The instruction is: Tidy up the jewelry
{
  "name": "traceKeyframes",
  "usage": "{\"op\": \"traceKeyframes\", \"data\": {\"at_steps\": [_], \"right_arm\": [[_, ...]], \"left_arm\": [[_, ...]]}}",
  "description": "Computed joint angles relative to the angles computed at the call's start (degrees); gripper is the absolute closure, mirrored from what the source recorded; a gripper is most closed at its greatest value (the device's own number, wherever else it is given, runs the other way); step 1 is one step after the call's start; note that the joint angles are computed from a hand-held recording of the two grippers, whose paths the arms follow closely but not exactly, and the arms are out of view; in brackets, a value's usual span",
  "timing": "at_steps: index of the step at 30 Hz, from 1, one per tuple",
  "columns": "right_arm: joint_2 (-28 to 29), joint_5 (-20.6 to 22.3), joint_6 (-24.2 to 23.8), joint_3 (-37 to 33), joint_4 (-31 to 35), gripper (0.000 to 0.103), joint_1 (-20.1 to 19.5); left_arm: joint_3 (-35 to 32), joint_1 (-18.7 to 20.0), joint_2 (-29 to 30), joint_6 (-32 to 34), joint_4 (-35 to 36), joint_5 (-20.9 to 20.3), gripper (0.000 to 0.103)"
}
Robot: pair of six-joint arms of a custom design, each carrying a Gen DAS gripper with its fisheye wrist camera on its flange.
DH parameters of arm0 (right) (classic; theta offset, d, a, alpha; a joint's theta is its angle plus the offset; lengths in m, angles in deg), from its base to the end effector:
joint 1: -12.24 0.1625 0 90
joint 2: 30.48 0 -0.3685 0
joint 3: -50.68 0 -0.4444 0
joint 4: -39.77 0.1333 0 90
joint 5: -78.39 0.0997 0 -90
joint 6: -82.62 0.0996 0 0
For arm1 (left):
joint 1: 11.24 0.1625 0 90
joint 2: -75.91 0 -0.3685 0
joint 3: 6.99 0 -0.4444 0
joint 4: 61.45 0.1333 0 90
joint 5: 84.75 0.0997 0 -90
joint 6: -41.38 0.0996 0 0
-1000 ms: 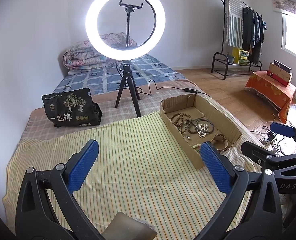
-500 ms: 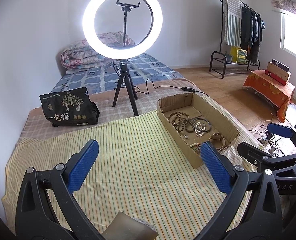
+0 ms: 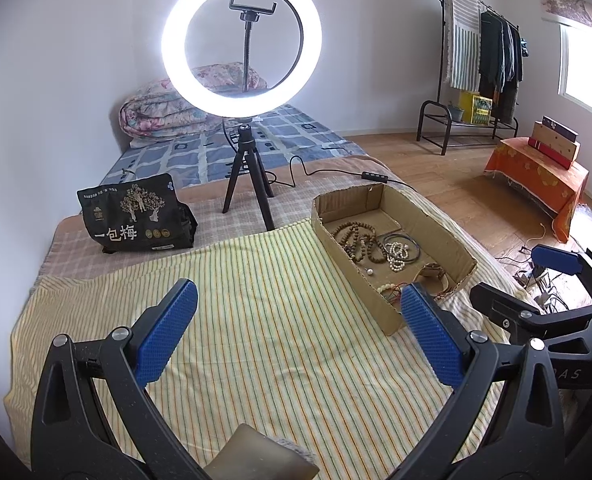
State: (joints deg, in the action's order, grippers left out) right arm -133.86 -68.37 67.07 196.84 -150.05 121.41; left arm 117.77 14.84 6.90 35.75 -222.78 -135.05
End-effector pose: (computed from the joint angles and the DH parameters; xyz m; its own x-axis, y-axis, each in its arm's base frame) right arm 0.1592 -0.3056 0.2731 -0.6729 0.3274 0.6633 -0.3727 0.6245 -0.6864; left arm -0.3614 -0.3961 0.0922 -0.5748 0.5711 -0.5860 0.8127 0.4818 -0.3277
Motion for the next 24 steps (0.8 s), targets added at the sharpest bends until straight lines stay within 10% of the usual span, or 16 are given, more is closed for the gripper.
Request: {"op": "traceKeyframes", "data": {"at_steps": [24], "right_arm": [[-0.4,0.0,1.8,0.2,2.2,0.000,0.1]], "left_arm": [[0.2,-0.4,0.4,0.4,-0.7,0.4,0.000]]}}
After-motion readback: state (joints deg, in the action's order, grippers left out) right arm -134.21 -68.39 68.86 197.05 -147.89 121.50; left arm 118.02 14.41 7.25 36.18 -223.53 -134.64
